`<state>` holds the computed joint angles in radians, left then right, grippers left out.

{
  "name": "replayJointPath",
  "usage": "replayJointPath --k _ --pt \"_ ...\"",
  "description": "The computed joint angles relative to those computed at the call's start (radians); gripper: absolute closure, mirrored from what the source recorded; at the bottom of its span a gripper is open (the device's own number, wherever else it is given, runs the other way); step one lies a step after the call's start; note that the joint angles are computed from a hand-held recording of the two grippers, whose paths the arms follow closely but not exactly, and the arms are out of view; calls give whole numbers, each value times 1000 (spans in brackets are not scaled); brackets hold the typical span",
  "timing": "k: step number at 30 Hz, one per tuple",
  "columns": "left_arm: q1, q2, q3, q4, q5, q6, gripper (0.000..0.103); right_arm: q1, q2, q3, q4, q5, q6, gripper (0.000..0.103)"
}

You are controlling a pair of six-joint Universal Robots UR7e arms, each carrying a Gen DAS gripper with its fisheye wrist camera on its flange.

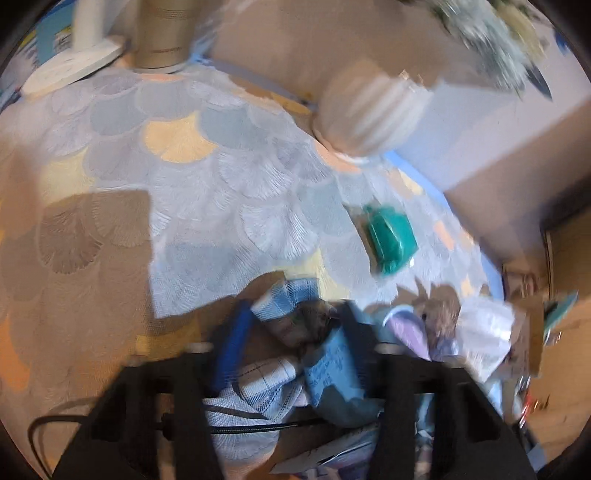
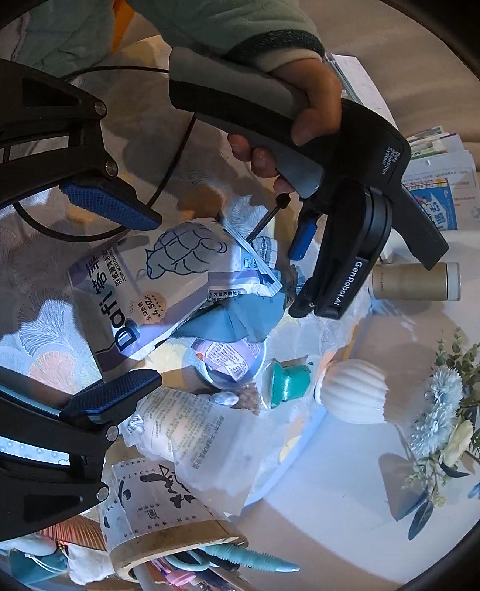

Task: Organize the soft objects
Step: 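Grasp the plaid cloth with left gripper while right gripper grasps the printed snack packet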

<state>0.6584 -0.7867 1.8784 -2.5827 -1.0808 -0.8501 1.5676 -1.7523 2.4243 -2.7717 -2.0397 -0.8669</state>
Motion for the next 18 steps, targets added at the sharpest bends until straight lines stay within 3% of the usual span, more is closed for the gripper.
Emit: replayJointPath --k 5,13,18 --pt "-5 4 22 -55 -9 26 91 -2 -8 -7 20 10 -3 28" --pt "-32 32 10 -80 59 53 97 -2 -22 -1 -28 -6 -31 97" --pt "-36 18 21 -107 85 34 98 -29 -69 -21 55 54 32 100"
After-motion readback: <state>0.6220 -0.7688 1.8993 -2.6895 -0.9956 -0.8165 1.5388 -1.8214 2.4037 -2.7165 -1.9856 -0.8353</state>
